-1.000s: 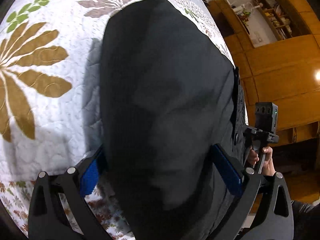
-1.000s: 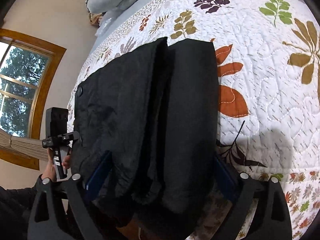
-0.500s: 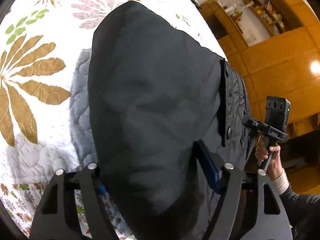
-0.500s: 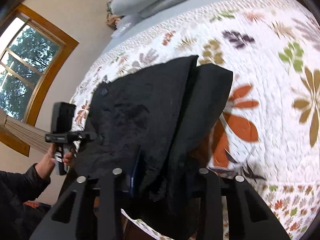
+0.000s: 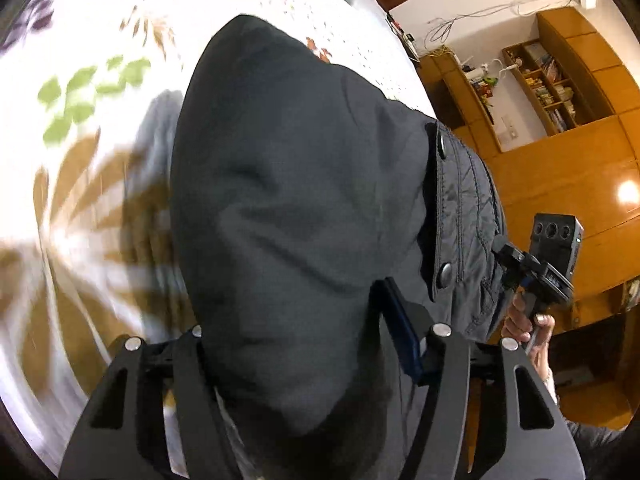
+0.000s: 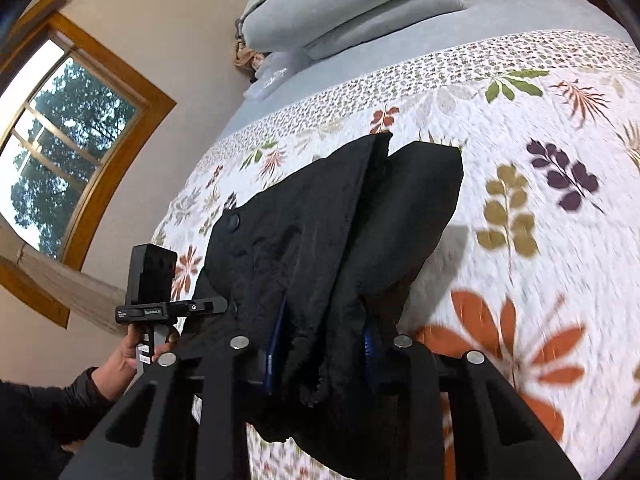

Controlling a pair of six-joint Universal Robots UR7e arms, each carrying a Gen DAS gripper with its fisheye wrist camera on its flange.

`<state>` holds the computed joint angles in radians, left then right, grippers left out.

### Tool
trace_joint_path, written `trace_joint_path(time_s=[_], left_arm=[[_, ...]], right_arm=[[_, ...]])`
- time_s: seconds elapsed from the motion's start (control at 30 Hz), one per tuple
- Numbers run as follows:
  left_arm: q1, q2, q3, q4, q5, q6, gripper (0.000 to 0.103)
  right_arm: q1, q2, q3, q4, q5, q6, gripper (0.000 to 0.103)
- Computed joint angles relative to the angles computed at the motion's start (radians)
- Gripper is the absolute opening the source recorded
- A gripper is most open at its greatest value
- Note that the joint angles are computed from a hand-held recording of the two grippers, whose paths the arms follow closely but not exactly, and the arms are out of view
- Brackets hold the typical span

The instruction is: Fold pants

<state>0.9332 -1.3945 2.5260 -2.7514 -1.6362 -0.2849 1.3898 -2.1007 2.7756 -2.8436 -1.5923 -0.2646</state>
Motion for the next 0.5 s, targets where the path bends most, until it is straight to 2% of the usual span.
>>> trace_joint_path(time_s=[0.1, 0.23, 0.33, 0.5], left_arm=[[0.009, 0.058, -0.074, 0.026, 0.036, 0.040, 0.060], [0.004, 0.121, -0.142, 0.058, 0.082, 0.076, 0.066], [0.011, 0.129, -0.159, 0.083, 0.095, 0.097, 0.072], [0.006, 0.147, -0.154, 0.048, 0.118, 0.118, 0.081]], right_arm=[[-0.049, 0.055, -0.007, -0.065, 0.029, -0.009, 0.033], [-0.144, 0.068, -0.005, -0.075, 0.095, -0.035, 0.033], [-0.228, 0.032, 0.007, -0.038, 0.161, -0.079, 0.034], [-0.394, -0.082, 0.046, 0.076, 0.295, -0.153, 0.039]])
